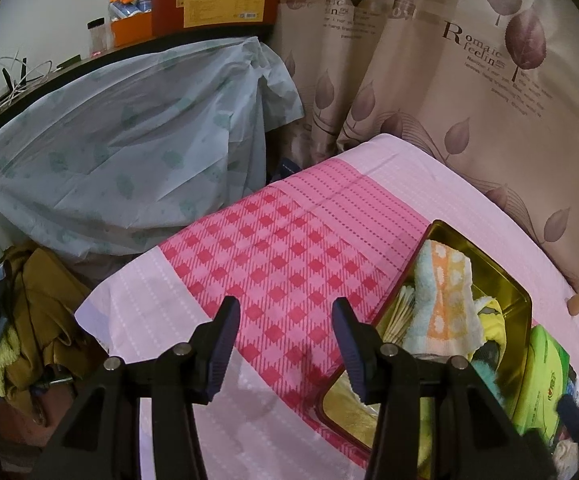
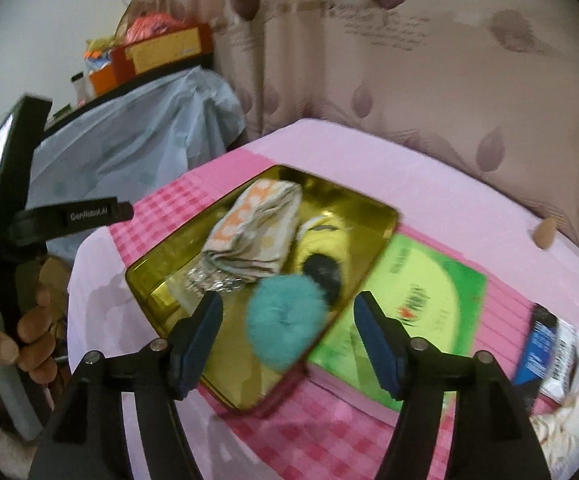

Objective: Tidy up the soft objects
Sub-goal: 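Move the right tool back to the pile and grasp the white mesh sock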

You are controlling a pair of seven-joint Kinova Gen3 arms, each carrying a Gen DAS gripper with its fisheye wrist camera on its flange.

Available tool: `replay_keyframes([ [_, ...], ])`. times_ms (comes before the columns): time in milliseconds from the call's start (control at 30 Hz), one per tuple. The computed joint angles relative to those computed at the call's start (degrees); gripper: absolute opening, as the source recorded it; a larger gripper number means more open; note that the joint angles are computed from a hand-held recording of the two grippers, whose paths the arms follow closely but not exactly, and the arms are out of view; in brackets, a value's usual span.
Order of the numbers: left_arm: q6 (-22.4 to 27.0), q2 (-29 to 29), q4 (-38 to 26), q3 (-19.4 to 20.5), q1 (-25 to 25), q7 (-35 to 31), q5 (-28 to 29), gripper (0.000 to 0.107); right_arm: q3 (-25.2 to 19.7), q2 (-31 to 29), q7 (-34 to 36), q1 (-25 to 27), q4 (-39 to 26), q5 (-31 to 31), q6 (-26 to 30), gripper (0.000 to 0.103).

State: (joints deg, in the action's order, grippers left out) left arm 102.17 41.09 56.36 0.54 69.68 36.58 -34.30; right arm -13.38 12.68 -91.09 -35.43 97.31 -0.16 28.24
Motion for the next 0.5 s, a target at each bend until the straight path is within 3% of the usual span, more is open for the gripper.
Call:
replay_keyframes([
  [233,0.84,1.0,-1.93,-0.05,-0.03,-2.71,-0.46,0.049,2.75,-5.88,-1.11,5.73,5.8,-1.0,-2.12,0.067],
  [500,1.61,2.29,-4.49,-0.68,0.23,-6.27,-0.6,0.049,7.29,-10.34,-5.42,14.64,11.93,3.1,-1.65,0.067],
])
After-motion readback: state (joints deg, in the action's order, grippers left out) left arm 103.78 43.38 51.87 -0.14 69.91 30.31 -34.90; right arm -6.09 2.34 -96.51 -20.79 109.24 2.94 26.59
